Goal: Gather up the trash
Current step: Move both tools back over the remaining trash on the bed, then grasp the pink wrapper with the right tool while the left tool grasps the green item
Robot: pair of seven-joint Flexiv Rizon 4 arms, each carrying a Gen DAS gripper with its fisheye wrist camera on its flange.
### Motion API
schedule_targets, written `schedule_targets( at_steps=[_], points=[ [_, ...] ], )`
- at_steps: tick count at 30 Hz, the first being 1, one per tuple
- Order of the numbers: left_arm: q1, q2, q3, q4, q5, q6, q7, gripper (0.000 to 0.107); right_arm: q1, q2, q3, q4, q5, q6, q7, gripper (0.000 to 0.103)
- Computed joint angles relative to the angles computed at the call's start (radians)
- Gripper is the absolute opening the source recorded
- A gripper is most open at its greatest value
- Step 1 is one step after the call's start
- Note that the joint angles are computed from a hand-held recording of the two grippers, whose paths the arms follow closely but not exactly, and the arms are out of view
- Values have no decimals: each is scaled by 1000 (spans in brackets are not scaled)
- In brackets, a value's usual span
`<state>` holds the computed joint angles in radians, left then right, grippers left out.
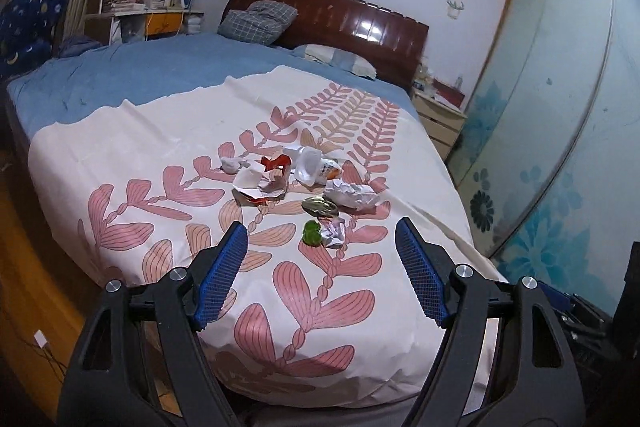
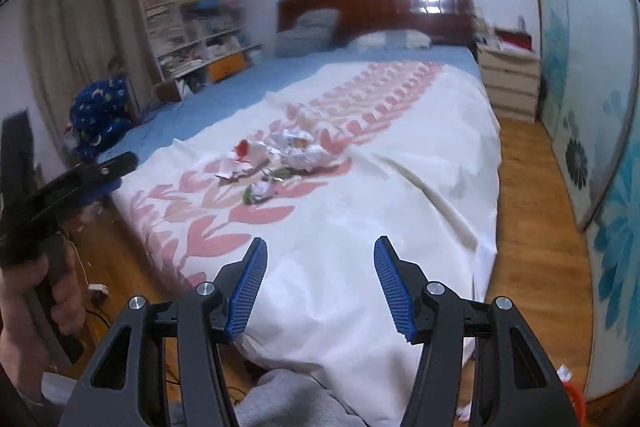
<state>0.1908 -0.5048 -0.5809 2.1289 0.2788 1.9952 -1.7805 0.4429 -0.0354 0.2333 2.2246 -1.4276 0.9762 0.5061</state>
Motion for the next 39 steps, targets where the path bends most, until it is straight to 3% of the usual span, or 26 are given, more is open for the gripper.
schedule_targets(
  at_steps=[10,15,22,25,27,30,33,34,37,39],
  points=[
    [45,-26,-38,-1,12,-18,11,76,-8,-29,-15,1,48,35,-10,57],
    [65,-29,-55,2,0,-28,19,76,-8,-107,-49,-73,-5,69,13,57],
    [112,-34,-75,11,-23,-45,18,76,32,-330,-135,-311,-38,115,16,56],
    [166,-46,-119,20,-24,-58,10,76,59,-443,-168,-434,31,139,-74,52],
    [175,-46,-123,24,-30,-63,16,76,69,-520,-171,-509,159,144,-181,52],
    [183,-46,-122,25,-44,-78,26,76,67,-599,-160,-586,331,133,-294,46],
    [216,-68,-159,20,-49,-95,40,76,59,-636,-163,-611,423,177,-342,29],
    [222,-76,-168,16,-53,-101,47,76,65,-639,-173,-610,434,194,-351,22],
    [224,-102,-188,-2,-71,-124,74,76,89,-635,-221,-588,442,271,-344,15],
    [217,-127,-202,-19,-85,-142,97,76,127,-610,-300,-544,404,353,-265,12]
  ],
)
